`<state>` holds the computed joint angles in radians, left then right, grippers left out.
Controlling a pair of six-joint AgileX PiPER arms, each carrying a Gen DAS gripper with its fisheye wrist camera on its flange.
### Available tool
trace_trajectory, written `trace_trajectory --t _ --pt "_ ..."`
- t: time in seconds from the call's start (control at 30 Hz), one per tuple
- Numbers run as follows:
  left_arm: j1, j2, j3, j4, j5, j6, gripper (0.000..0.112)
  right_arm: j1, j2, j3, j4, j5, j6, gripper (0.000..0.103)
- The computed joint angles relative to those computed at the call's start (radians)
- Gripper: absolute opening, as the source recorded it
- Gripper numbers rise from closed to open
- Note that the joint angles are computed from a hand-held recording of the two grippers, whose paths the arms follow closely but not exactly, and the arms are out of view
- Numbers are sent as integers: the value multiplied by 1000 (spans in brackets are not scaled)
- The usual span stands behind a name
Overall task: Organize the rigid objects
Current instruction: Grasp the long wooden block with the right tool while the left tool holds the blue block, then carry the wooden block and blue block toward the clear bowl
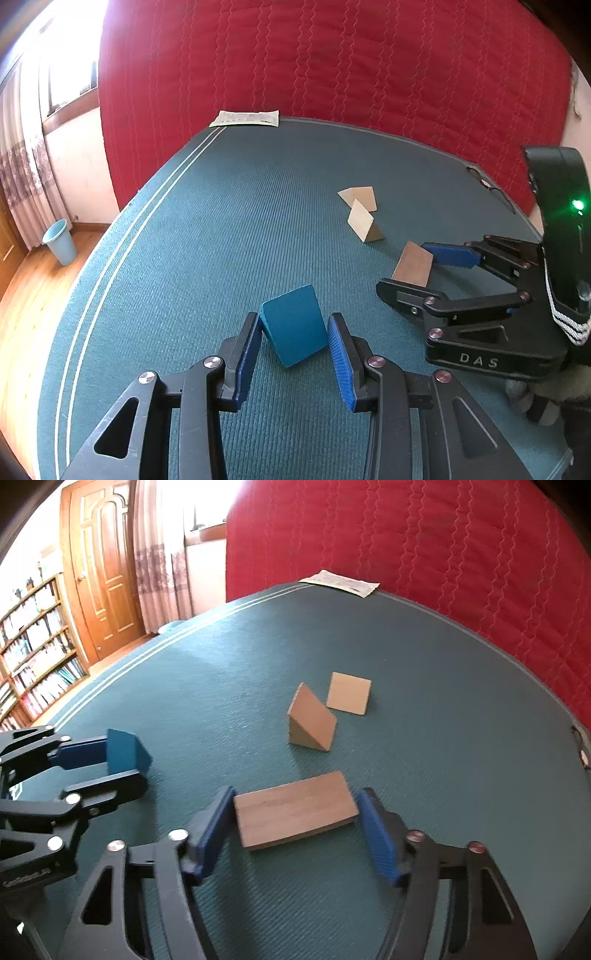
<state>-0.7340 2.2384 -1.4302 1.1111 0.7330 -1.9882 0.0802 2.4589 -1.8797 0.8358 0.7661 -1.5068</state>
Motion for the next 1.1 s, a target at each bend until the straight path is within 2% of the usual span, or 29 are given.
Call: trace_trajectory --t 0.1,0.37,0.73,1.1 --pt "-4 1 2 4 5 -4 39 -4 -31 65 28 -37 -32 65" --pt "-5 2 4 8 14 -6 39 -51 -99 211 116 -65 -117 65" --pt "-24 25 -62 -47 98 67 39 -193 -189 397 229 -5 -263 65" --pt "-44 46 -106 -79 122 103 39 -297 -216 443 252 60 -296 65"
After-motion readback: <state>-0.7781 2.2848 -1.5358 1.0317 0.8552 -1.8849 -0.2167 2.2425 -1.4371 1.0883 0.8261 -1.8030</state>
